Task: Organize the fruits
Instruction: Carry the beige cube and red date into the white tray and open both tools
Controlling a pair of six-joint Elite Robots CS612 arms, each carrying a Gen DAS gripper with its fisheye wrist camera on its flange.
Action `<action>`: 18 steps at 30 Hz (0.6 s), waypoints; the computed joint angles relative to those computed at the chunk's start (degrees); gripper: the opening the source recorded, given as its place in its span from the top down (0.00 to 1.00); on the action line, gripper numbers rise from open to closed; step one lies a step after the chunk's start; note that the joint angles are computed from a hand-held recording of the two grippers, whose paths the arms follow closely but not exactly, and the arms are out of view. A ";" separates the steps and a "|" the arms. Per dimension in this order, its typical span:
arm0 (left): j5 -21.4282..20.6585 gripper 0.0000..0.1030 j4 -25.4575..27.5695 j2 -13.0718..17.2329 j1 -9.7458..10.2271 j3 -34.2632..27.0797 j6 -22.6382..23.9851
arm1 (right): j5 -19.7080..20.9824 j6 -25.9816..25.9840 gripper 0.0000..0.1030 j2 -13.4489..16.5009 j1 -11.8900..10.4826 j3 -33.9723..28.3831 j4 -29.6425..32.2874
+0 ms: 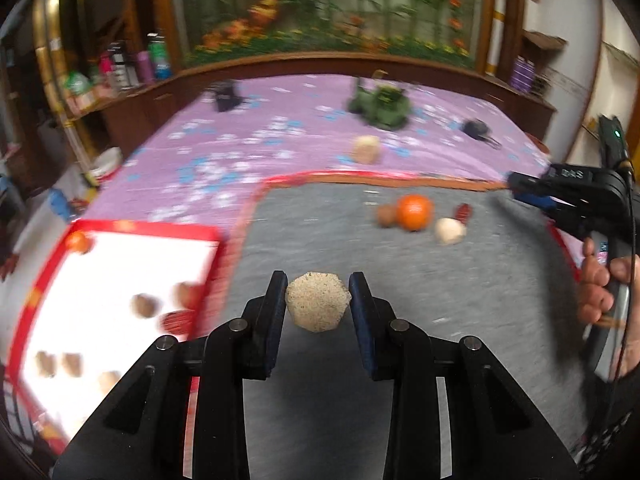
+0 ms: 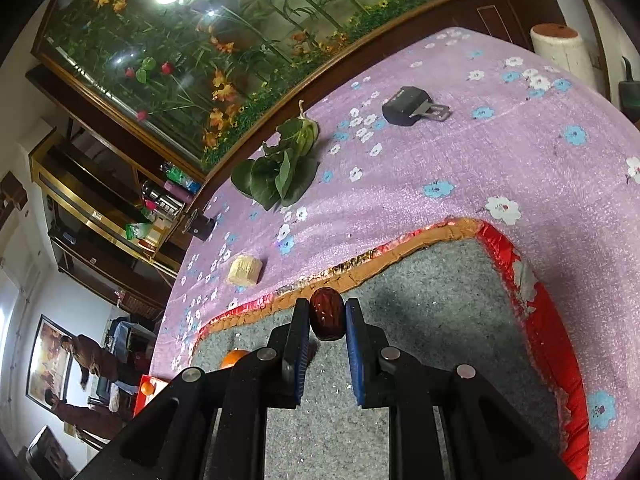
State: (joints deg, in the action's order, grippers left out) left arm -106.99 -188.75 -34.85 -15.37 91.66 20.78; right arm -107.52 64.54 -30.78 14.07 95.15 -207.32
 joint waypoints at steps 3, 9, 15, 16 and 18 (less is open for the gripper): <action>1.14 0.70 -2.07 0.06 1.82 0.06 -1.49 | -1.03 -0.96 0.83 0.17 0.24 -0.24 -0.12; 0.25 0.70 -4.19 0.26 4.77 -0.33 -4.70 | -3.37 -3.55 0.83 0.74 0.88 -1.10 0.36; 0.68 0.70 -5.20 0.81 6.60 -1.35 -6.99 | -1.26 -1.45 0.83 1.33 1.07 -1.97 1.03; 0.80 0.70 -5.42 0.95 6.86 -1.59 -7.32 | -0.29 -1.37 0.83 1.51 1.27 -2.48 0.75; 1.72 0.70 -6.33 1.34 7.29 -2.09 -8.04 | 1.23 -3.47 0.83 1.69 2.13 -4.31 1.69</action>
State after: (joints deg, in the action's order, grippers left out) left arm -105.28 -195.08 -33.51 -8.08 89.56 12.74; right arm -106.29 61.08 -29.10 16.19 90.84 -205.62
